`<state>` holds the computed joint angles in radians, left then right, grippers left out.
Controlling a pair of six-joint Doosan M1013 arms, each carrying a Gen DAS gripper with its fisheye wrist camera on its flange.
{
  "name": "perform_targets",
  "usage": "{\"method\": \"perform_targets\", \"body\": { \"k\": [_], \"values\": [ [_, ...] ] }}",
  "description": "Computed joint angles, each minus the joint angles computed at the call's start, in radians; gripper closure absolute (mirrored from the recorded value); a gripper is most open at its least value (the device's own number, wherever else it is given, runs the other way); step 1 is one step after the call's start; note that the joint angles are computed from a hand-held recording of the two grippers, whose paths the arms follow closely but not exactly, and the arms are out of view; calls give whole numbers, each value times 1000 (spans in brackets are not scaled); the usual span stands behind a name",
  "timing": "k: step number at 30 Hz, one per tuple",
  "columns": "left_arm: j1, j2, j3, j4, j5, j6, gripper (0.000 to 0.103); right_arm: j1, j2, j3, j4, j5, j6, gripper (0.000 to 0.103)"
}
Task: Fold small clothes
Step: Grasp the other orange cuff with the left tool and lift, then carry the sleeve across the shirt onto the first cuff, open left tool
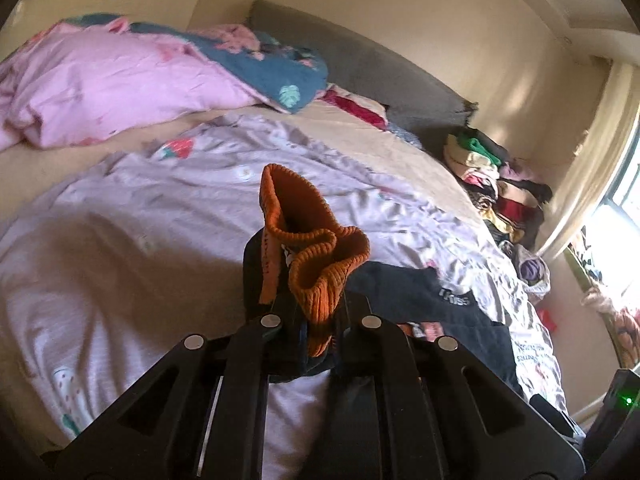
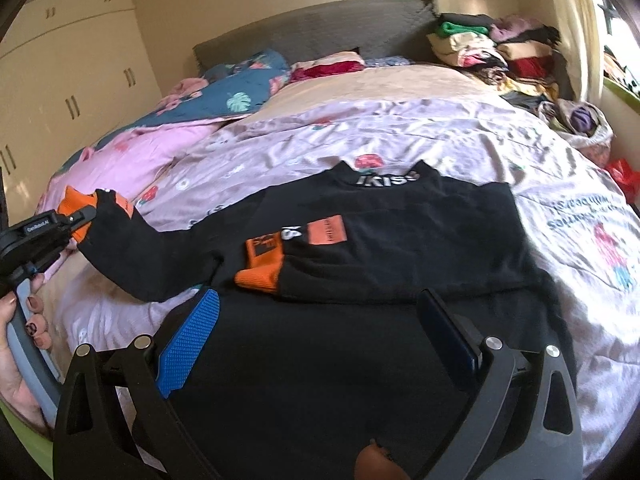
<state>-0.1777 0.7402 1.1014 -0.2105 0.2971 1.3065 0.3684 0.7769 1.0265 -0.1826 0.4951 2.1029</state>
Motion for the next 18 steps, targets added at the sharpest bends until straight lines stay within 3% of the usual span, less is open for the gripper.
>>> {"method": "perform_targets", "body": {
  "k": [13, 18],
  "values": [
    [-41, 34, -126, -134, 55, 215, 101, -32, -50, 90, -37, -76, 113, 4],
    [-62, 53, -181, -273, 88, 390, 101, -39, -63, 114, -64, -92, 158, 4]
  ]
}}
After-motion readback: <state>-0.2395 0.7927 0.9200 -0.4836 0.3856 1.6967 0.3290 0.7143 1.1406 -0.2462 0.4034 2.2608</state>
